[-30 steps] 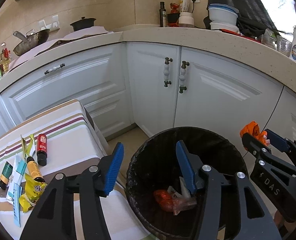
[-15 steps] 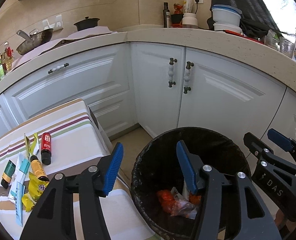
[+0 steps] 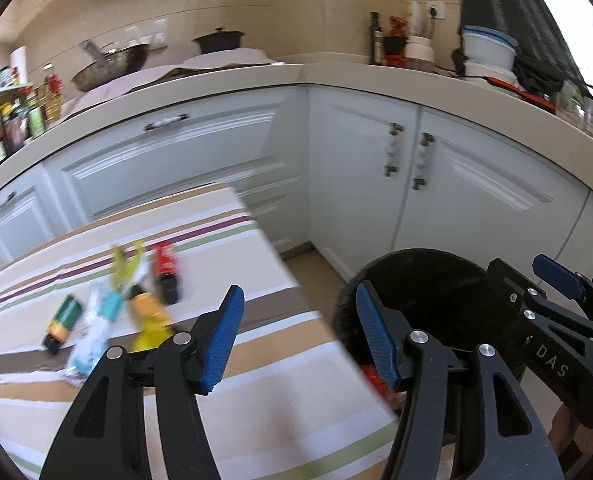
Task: Collect trash
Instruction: 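Move both open tools back over the trash on the table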
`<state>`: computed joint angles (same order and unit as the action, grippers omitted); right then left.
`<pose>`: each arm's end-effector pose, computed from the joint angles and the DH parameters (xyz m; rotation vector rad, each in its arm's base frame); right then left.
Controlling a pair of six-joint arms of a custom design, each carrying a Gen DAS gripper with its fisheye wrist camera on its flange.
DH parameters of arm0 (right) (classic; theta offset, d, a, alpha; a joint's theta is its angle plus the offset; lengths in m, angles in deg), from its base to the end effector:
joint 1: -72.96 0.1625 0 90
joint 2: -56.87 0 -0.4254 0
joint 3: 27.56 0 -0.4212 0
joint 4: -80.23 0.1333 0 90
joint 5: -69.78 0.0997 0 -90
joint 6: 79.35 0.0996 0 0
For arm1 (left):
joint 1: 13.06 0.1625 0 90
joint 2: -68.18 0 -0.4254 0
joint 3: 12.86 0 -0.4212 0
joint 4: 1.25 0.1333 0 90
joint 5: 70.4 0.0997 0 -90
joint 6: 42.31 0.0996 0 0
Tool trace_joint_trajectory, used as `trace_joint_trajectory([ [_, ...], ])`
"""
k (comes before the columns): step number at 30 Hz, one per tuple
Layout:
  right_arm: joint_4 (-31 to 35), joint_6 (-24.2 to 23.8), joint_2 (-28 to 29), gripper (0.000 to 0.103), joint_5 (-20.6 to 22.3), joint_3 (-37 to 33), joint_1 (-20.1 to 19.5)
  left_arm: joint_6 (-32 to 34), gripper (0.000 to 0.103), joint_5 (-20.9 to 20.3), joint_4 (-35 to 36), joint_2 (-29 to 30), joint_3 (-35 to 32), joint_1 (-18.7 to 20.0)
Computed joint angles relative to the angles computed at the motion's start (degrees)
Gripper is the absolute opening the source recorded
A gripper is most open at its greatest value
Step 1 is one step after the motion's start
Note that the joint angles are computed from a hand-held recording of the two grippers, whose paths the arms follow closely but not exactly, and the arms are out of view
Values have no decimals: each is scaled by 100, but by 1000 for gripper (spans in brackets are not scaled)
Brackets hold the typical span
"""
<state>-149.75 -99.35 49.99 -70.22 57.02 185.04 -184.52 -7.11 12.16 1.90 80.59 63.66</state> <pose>0.2840 -0.5486 -0.1396 0.1927 -2.0755 1.2290 0.0473 -0.5748 0.2260 0.7835 2.2371 -0.9408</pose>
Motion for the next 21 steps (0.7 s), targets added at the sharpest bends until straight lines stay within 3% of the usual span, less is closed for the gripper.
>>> trace_joint_trajectory([
  [21, 2542, 580, 1065, 63, 664, -1832, 763, 36, 60, -503, 7, -962, -392, 1146],
])
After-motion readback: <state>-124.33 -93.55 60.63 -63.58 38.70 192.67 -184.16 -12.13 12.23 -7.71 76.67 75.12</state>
